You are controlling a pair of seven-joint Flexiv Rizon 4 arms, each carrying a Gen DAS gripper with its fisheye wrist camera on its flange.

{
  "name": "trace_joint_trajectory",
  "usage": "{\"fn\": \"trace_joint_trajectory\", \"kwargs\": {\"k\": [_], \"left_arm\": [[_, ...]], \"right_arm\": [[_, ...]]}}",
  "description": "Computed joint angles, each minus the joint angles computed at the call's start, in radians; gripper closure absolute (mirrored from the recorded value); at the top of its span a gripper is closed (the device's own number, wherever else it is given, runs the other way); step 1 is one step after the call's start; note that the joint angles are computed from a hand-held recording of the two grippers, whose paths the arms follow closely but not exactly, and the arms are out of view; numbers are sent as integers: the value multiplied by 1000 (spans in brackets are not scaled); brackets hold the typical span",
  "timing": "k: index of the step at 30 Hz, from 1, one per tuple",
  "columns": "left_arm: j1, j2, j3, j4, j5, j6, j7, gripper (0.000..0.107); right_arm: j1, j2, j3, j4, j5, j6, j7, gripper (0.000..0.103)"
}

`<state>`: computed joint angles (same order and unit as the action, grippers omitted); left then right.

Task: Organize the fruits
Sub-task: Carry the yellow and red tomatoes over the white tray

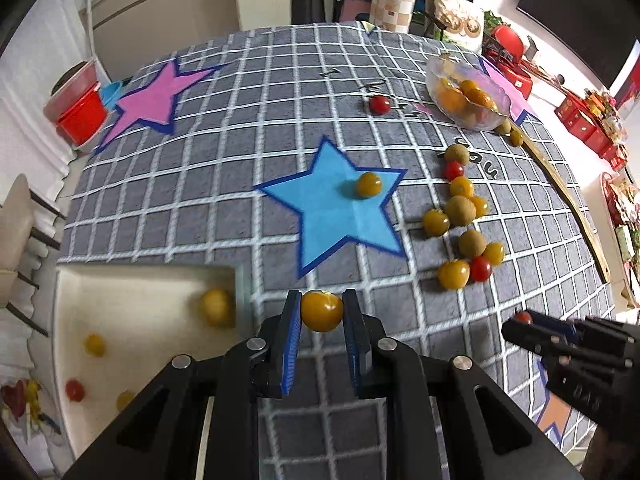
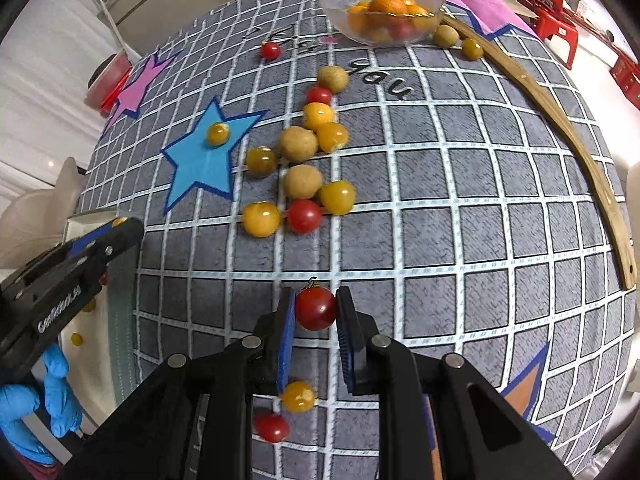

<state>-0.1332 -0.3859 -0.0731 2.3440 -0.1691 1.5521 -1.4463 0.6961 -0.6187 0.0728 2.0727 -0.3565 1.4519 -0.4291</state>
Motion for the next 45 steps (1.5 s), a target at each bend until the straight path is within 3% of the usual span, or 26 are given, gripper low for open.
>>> {"fn": "trace_joint_trajectory", "kwargs": {"k": [6,12,22,34,37,41,45], "left_arm": [[30,75,31,87,3,22,-6,85],[31,128,129,161,37,33,-40,85],[100,160,228,244,74,77,-70,85],[228,88,164,272,31,149,-19,85],[226,58,163,259,24,161,-15,85],[164,29,218,243,12,165,-13,85],[166,20,218,240,2,160,-10,85]], "right_arm": [[-10,-20,46,-69,-5,-41,-40,81],[-10,-62,106,-172,-2,-93,-111,81],[31,-149,170,-360,24,-183,-245,81],[86,-268,195,-589,84,-295,-373,81],[100,-303,184,-652,88,-329,-394,81],[116,-346,169,-728,93,-373,-416,81],[121,-402,172,-818,112,-432,-444,81]]}}
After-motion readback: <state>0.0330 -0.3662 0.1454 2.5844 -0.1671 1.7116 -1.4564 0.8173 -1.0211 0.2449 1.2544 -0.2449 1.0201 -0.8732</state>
